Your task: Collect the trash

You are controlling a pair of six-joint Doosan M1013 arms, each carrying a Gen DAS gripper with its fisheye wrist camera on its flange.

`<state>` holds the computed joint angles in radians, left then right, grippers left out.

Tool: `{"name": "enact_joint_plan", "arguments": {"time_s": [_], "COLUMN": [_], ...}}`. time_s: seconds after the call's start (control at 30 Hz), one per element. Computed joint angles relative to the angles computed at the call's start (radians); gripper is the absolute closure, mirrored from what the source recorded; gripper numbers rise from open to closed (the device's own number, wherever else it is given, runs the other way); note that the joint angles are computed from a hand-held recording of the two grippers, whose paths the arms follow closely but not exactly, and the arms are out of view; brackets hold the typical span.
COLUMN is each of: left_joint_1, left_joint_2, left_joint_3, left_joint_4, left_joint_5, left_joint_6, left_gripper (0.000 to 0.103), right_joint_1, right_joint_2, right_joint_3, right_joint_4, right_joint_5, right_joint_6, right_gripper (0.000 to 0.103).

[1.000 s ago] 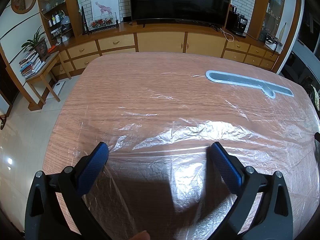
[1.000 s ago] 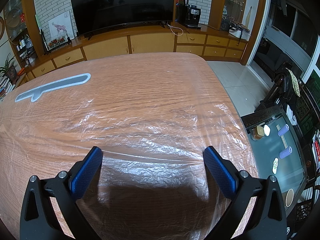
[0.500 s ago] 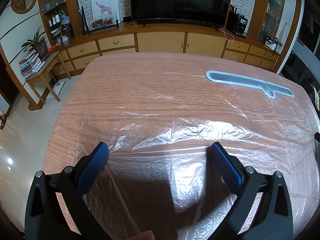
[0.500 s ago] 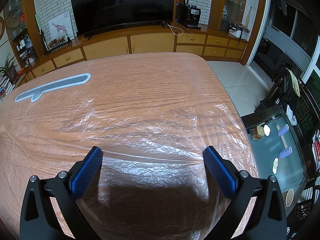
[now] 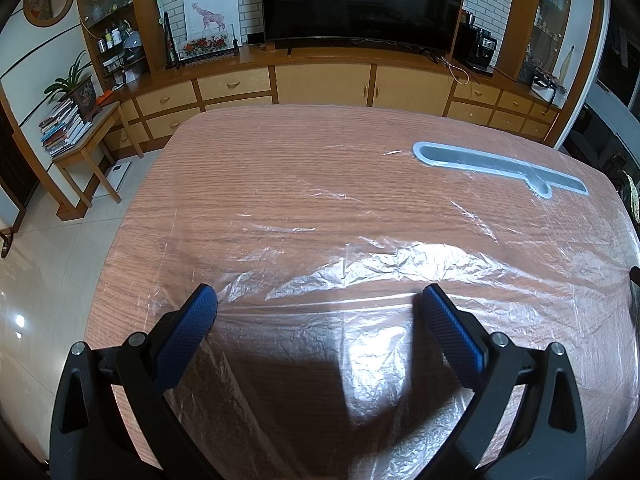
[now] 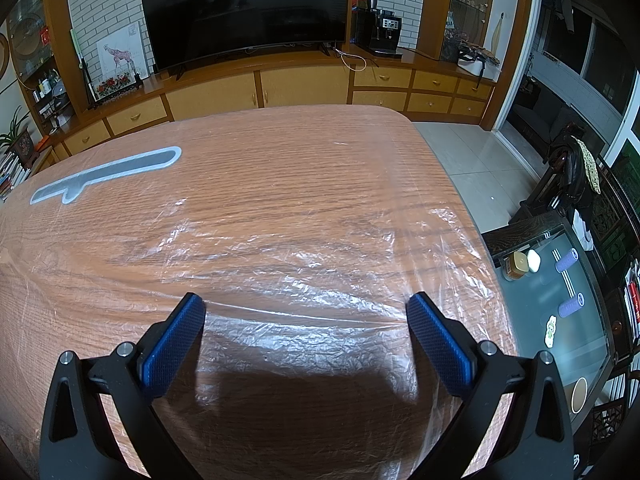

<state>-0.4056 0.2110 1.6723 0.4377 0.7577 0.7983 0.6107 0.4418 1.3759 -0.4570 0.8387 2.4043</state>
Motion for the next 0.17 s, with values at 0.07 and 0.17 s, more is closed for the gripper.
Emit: {"name": "enact_joint_plan", "arguments": {"time_s": [0.07,0.17], "left_joint_1": [0.001,0.000], "left_joint_2": [-0.001,0.000], "left_joint_3": [0.001,0.001], "left_joint_4": [0.000,0.000], "left_joint_5": [0.000,0.000], "left_joint_6": [0.001,0.000], "left_gripper": [0.001,0.001], "right_joint_1": [0.000,0.000], "right_joint_2": [0.000,0.000], "right_joint_3": [0.001,0.001], "right_joint_4": [0.000,0.000], "right_joint_5": [-0.001,0.000], "right_joint_6": [0.000,0.000], "right_gripper": [0.004,0.004]}}
